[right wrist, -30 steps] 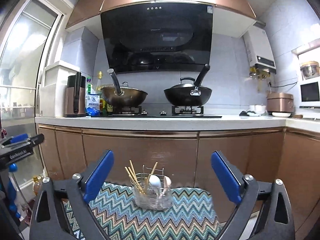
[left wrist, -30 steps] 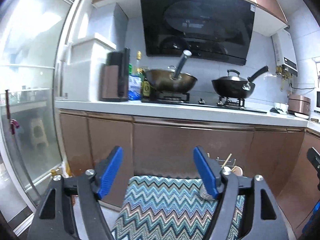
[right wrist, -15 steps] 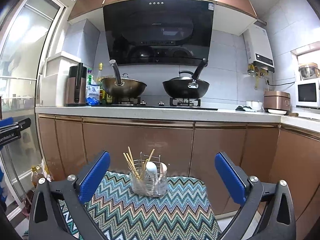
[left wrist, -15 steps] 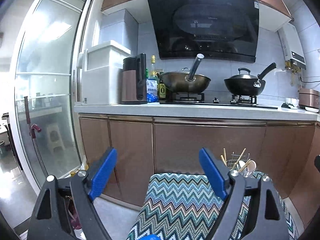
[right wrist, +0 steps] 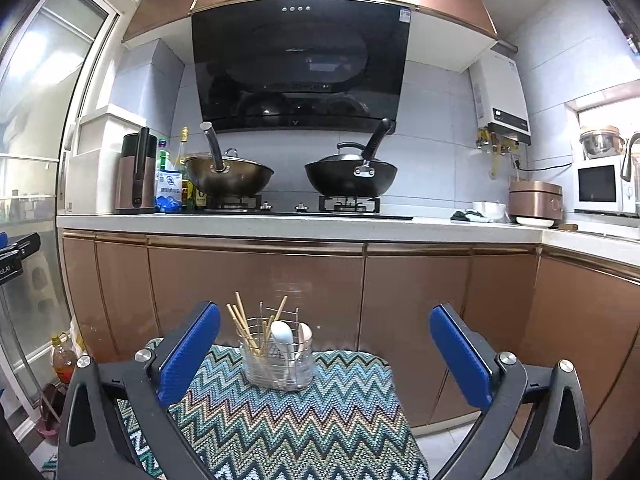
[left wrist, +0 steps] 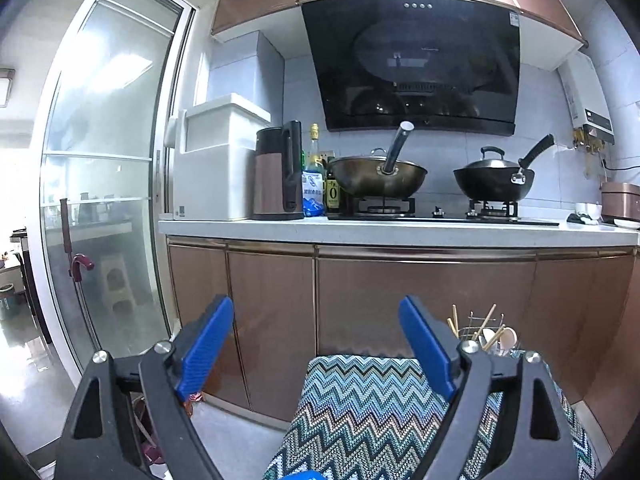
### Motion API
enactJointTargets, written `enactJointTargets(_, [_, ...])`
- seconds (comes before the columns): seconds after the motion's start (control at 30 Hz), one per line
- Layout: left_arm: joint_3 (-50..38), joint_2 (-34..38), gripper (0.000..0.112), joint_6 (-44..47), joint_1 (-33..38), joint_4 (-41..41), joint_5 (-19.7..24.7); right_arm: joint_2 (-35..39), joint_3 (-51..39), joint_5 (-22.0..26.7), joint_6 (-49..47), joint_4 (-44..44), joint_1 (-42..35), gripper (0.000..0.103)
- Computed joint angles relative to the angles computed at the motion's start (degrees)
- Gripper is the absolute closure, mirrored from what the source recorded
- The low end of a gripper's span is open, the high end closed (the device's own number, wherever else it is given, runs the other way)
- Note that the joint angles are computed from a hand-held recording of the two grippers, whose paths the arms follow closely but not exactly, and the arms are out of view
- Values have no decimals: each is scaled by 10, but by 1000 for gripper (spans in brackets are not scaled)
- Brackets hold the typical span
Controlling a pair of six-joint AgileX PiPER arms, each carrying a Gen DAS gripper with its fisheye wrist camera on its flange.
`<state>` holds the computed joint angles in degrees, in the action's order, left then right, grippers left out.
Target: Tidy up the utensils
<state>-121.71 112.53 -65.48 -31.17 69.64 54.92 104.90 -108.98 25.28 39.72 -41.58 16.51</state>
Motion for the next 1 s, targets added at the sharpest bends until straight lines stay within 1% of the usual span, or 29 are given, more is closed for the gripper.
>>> enactJointTargets(0.2, [12, -12, 28, -16, -5, 14, 6, -9, 4, 19, 34, -54, 13, 0])
enactJointTargets(0.37, [26, -25, 28, -33, -10, 30, 8, -20, 13, 24, 53, -87, 22, 0])
enactJointTargets(0.63, [36, -36, 28, -42, -19, 50, 15, -29, 15, 24, 56, -99, 28, 0])
enactJointTargets(0.8, [23, -29, 28, -27, -19, 40, 19, -37, 22, 22, 74, -119, 31, 0])
enactJointTargets(1.0, [22, -27, 28, -25, -21, 41, 19, -36, 20, 18, 71, -114, 31, 0])
